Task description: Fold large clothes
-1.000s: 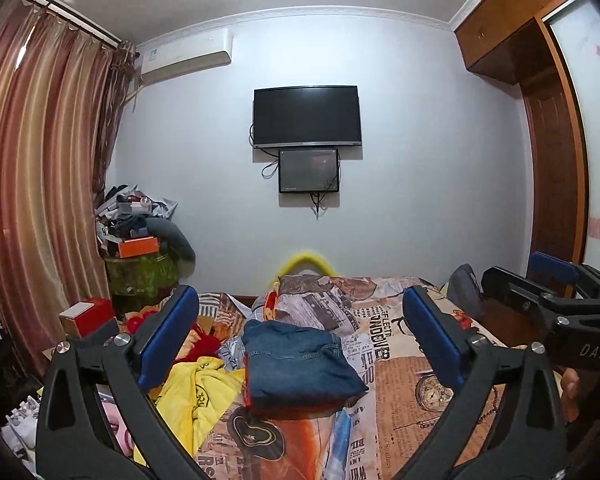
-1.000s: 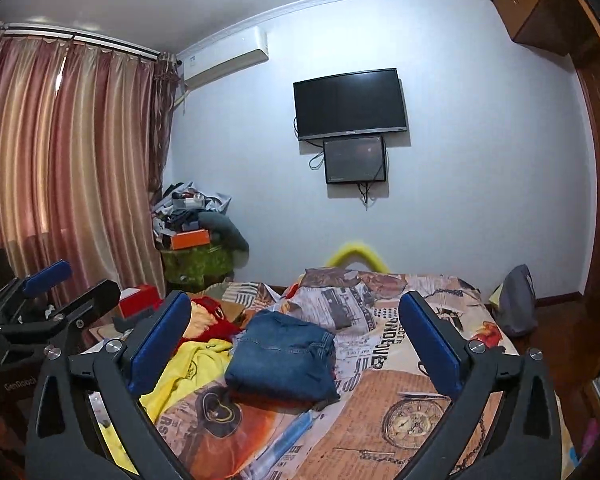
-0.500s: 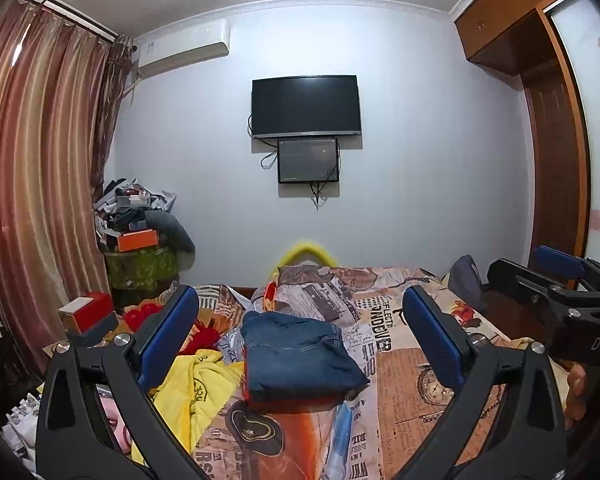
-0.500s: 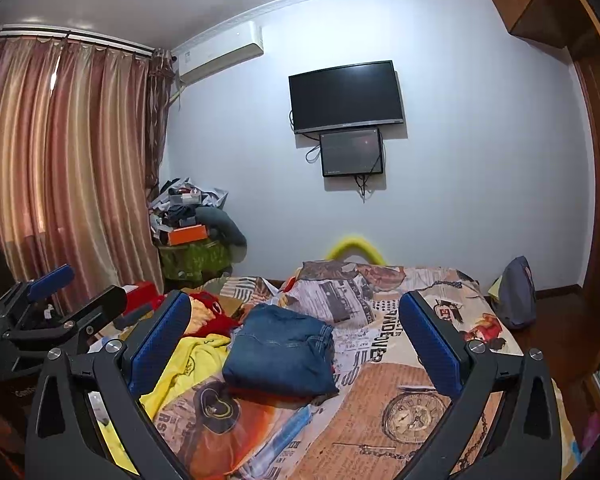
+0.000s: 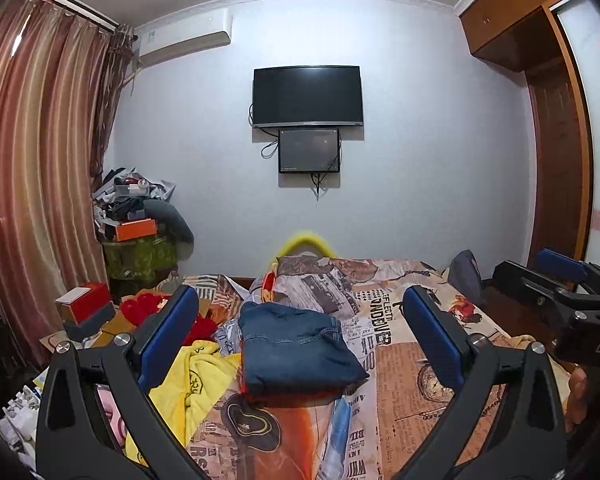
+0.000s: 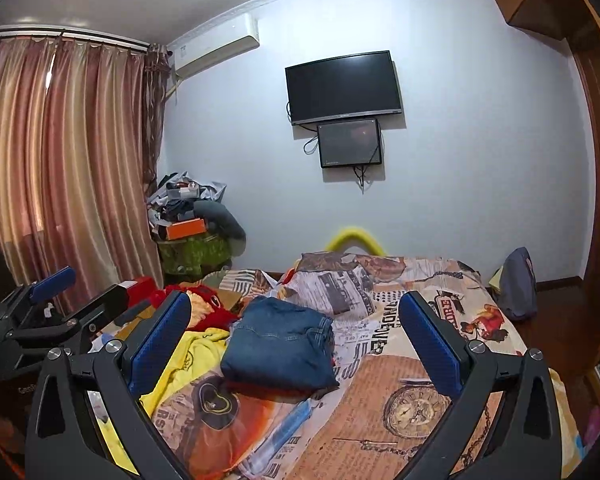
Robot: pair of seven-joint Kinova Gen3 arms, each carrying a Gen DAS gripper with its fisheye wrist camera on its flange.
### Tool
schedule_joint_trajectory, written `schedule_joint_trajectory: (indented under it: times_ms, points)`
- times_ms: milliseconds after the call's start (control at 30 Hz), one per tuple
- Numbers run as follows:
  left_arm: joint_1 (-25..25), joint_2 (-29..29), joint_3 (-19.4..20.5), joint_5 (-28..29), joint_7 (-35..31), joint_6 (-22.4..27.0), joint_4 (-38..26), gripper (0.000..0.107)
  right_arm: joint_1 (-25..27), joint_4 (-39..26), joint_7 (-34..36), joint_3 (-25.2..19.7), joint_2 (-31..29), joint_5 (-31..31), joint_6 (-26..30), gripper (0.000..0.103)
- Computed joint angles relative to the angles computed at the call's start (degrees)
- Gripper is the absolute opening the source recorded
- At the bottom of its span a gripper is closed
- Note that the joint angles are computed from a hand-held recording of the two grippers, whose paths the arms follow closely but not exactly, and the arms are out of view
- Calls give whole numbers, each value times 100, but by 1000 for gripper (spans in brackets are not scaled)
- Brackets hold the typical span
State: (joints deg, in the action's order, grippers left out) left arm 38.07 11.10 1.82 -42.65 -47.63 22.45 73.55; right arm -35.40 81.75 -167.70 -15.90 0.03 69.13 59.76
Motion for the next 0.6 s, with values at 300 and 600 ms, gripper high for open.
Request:
schedule_joint_trajectory:
  times_ms: [300, 600]
  points:
    - [-72, 11, 55, 178, -169, 49, -33, 102, -23, -80, 124, 0, 5, -169, 114, 103]
    - [-69, -11, 33, 234, -239, -45, 18, 102, 7, -64, 92, -41, -45, -137, 139, 103]
